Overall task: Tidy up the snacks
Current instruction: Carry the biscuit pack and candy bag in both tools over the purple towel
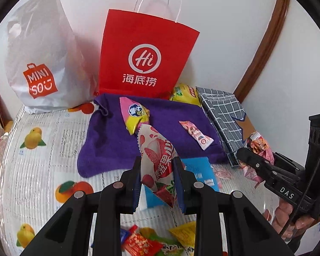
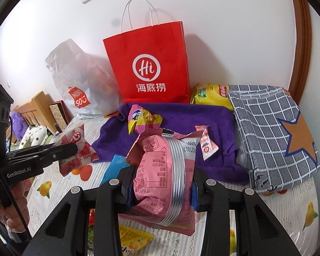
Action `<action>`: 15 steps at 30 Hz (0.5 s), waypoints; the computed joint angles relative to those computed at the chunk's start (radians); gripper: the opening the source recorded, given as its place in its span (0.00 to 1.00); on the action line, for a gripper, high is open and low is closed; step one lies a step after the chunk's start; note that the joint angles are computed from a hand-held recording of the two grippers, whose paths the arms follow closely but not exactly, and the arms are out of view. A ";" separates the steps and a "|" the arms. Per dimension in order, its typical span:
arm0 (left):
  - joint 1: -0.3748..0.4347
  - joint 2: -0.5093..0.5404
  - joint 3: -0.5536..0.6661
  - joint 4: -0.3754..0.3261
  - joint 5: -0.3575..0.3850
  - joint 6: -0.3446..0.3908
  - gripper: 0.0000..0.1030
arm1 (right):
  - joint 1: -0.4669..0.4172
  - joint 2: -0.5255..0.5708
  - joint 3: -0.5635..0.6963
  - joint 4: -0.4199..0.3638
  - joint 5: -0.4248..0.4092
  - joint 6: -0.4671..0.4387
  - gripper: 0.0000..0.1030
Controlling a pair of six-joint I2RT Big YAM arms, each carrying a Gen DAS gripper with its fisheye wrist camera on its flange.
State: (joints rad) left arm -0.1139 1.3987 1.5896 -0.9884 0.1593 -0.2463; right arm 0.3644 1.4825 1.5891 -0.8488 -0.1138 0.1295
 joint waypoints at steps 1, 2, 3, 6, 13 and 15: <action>0.002 0.011 0.014 -0.005 -0.001 0.001 0.25 | -0.003 0.009 0.013 -0.003 0.000 -0.001 0.38; 0.004 0.021 0.027 -0.008 -0.001 0.001 0.25 | -0.005 0.019 0.025 -0.004 -0.001 -0.001 0.38; 0.006 0.033 0.043 -0.011 -0.002 0.003 0.25 | -0.008 0.029 0.038 -0.006 -0.001 -0.002 0.38; 0.010 0.068 0.087 -0.022 -0.009 0.014 0.25 | -0.012 0.061 0.080 -0.013 0.021 -0.006 0.38; 0.034 0.154 0.191 -0.049 -0.016 0.029 0.25 | -0.029 0.157 0.199 -0.036 0.017 -0.015 0.38; 0.049 0.183 0.222 -0.060 -0.011 0.028 0.25 | -0.032 0.186 0.234 -0.044 0.021 -0.021 0.38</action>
State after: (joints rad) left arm -0.0648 1.5814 1.8113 -1.0484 0.1479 -0.2188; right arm 0.3321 1.6689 1.8230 -0.8926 -0.0929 0.1085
